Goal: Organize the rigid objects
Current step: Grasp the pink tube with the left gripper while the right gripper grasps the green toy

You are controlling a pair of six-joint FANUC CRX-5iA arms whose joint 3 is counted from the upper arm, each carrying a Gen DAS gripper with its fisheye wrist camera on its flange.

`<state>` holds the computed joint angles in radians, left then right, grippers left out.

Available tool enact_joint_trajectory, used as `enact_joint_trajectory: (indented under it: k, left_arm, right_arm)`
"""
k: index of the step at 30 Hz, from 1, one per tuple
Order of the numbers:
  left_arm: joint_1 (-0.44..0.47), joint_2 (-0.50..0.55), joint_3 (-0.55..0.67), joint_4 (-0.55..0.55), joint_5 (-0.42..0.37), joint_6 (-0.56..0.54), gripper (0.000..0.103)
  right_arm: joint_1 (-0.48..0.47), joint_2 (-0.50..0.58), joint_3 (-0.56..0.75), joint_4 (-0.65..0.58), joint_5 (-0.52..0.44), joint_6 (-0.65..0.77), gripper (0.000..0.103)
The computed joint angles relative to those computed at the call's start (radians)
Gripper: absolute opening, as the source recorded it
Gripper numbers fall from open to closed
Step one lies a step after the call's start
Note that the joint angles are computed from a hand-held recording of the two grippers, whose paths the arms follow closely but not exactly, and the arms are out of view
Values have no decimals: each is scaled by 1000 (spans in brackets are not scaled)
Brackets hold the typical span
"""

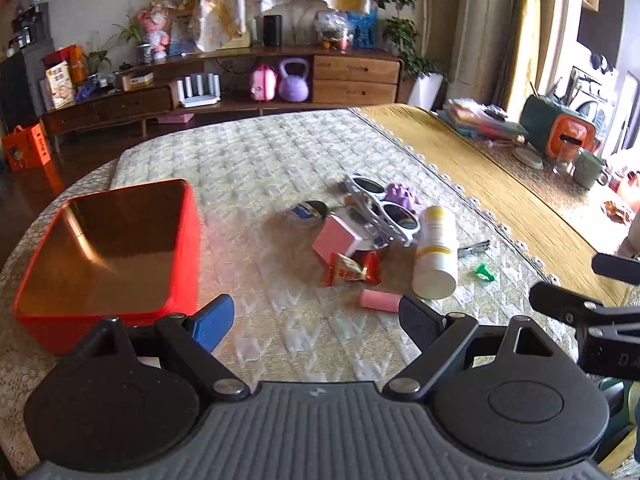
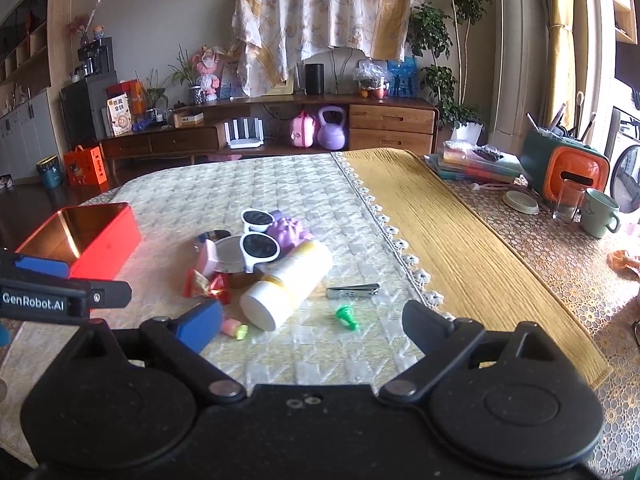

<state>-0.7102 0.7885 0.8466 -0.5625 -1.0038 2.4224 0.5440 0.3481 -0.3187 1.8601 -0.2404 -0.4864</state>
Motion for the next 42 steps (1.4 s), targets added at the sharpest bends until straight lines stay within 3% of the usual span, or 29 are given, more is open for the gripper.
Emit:
enact_joint_trajectory:
  k: [4, 7, 11, 17, 31, 42]
  left_arm:
    - [1, 70, 79, 26, 7, -80, 90]
    - [6, 128, 145, 65, 9, -145, 90]
    - [12, 195, 219, 109, 10, -216, 90]
    - [25, 287, 341, 156, -36, -276, 90]
    - [30, 387, 488, 152, -95, -314, 90]
    - [35, 378, 469, 178, -76, -325, 59]
  right_arm:
    - [-45, 29, 24, 50, 40, -12, 92]
    - [-57, 58, 45, -3, 55, 51, 87]
    - [-43, 98, 75, -211, 90, 247, 82]
    - [21, 166, 157, -589, 49, 597, 70]
    - [53, 236, 263, -878, 37, 893, 40]
    - [32, 240, 241, -700, 50, 764, 19]
